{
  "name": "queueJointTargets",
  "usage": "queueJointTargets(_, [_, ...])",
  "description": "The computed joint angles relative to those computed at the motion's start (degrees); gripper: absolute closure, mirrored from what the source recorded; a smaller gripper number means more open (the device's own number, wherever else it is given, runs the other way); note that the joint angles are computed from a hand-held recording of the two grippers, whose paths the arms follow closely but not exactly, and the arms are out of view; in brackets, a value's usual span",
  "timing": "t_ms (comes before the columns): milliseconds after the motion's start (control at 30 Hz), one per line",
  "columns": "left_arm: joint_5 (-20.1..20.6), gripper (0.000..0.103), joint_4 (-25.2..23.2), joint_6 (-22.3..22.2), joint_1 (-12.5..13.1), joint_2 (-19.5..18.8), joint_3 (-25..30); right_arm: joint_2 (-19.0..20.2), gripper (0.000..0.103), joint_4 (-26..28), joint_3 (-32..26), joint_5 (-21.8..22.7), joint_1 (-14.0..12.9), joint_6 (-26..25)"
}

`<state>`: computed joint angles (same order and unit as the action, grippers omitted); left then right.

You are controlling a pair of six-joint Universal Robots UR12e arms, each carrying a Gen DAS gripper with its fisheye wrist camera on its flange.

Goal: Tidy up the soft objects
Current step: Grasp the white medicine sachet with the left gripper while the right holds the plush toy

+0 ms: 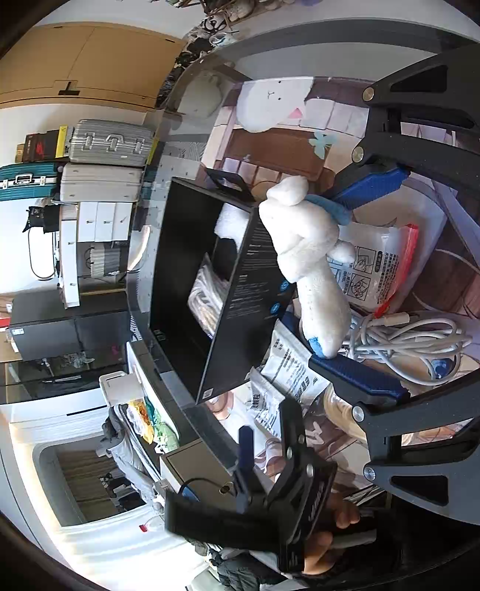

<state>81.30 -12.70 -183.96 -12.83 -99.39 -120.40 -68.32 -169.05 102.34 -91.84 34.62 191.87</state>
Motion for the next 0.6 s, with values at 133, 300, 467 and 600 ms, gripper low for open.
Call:
queueJointTargets(133, [2.3,0.001,-0.7,-0.5,-0.8,-0.3,0.5,-0.4,0.027,-1.0,0.4,0.1,0.0,-0.5])
queueJointTargets(300, [4.9,0.014,-0.2,0.0,-1.6,-0.4,0.4,-0.7,0.027,-1.9,0.8,0.1,0.1,-0.6])
queueJointTargets(467, [2.4,0.043,1.9,1.3,-1.3,0.1,-0.5,-0.8,0.027,-2.3,0.9,0.0,0.2,-0.7])
queueJointTargets(600, [1.9,0.051,2.6,1.7,-1.2,0.4,-0.8,-1.0,0.027,-2.4,1.0,-0.1,0.2,-0.7])
